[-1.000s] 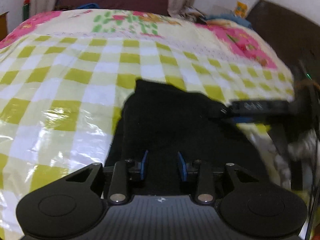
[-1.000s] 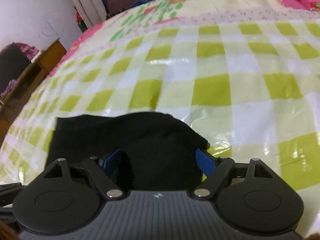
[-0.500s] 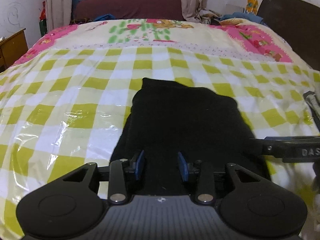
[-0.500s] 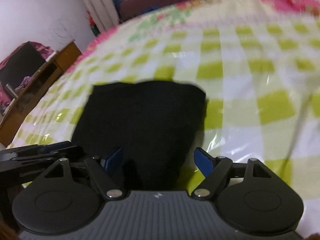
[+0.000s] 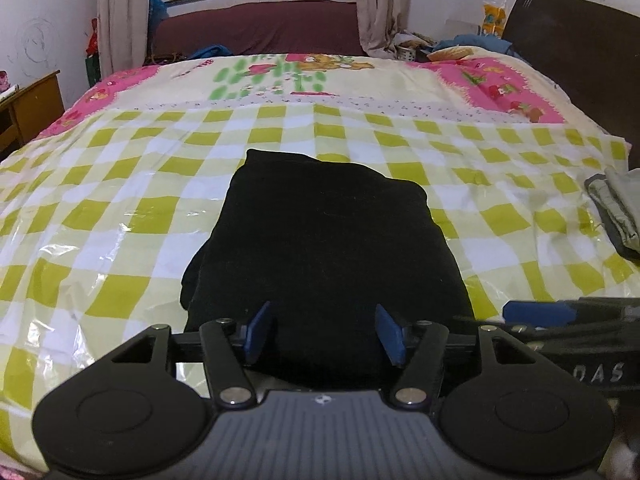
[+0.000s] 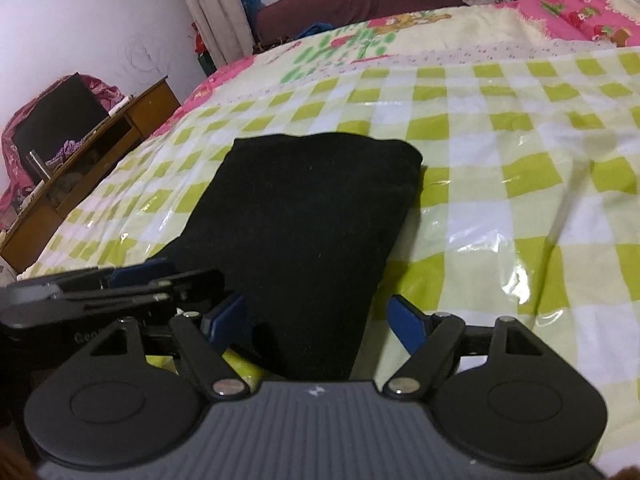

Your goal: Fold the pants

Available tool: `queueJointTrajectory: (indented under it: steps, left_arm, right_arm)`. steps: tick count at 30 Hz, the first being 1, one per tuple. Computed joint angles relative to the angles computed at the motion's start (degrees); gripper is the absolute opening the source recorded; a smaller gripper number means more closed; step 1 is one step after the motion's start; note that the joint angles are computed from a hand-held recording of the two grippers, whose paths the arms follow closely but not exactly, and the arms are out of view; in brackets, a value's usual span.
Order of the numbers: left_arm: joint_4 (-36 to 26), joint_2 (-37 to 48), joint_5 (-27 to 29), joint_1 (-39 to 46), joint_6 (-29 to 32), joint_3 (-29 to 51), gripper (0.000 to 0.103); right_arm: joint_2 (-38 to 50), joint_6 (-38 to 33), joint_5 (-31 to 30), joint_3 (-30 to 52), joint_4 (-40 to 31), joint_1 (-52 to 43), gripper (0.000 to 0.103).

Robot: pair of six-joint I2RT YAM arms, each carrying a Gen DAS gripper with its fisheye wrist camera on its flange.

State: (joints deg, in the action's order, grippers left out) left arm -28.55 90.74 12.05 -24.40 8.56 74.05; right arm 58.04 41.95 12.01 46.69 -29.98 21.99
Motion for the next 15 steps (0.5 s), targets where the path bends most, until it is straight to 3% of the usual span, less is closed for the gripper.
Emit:
queueJointTrajectory:
  steps: [15]
  left_arm:
    - [3.2,-2.6,-3.8,-1.9,-2.2,-4.9,0.081]
  right_arm:
    - [-2.0,2.7,-0.1,-2.9,1.0,0.3,0.079]
